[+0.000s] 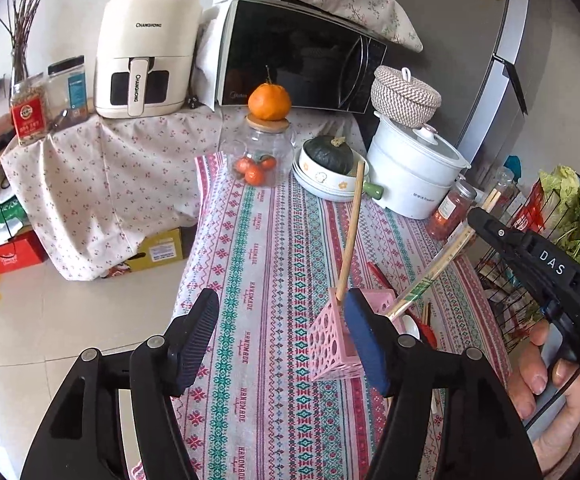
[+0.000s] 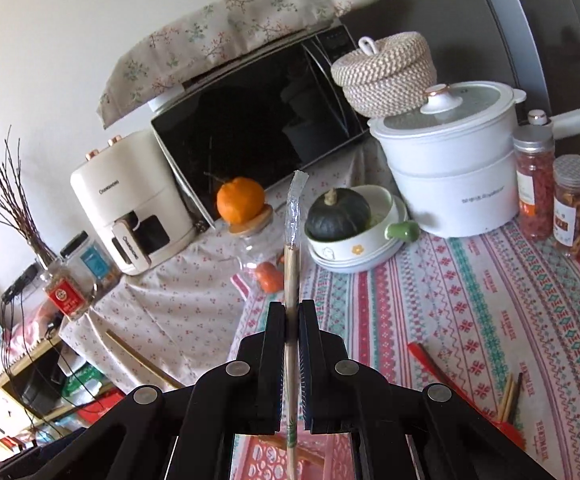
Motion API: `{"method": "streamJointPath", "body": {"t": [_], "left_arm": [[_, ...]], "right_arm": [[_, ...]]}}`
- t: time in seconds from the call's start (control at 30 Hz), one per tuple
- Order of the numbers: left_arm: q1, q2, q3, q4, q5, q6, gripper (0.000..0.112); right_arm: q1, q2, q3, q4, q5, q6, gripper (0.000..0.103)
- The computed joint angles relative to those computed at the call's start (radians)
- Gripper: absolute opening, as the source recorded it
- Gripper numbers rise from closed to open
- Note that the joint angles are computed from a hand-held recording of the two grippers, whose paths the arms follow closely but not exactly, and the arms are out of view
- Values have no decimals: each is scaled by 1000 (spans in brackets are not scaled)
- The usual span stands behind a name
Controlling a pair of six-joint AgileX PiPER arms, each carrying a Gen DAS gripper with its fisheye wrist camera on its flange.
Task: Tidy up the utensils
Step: 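Lower the left tool's chopstick into the pink basket and open the left tool, then lower the right tool's chopstick into the pink basket and release it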
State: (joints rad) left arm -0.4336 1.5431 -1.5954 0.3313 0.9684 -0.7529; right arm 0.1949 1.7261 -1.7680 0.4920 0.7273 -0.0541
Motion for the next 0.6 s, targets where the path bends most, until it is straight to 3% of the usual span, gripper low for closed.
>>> {"method": "streamJointPath", "body": {"t": [0.27,0.43,0.5,0.6], "left_arm": [[22,19,-7,-57,9,55,68],[-7,28,-16,-37,23,51,68],[-22,36,-27,-26,35,53,70],[-45,40,-35,-16,43,53,73]], "right_arm": [[2,67,-38,8,86,-18,6],[-9,64,-62,20,128,-27,13],[-32,53,-62,72,143,-41,35],[-69,20,-48,133,154,-78,45]]}}
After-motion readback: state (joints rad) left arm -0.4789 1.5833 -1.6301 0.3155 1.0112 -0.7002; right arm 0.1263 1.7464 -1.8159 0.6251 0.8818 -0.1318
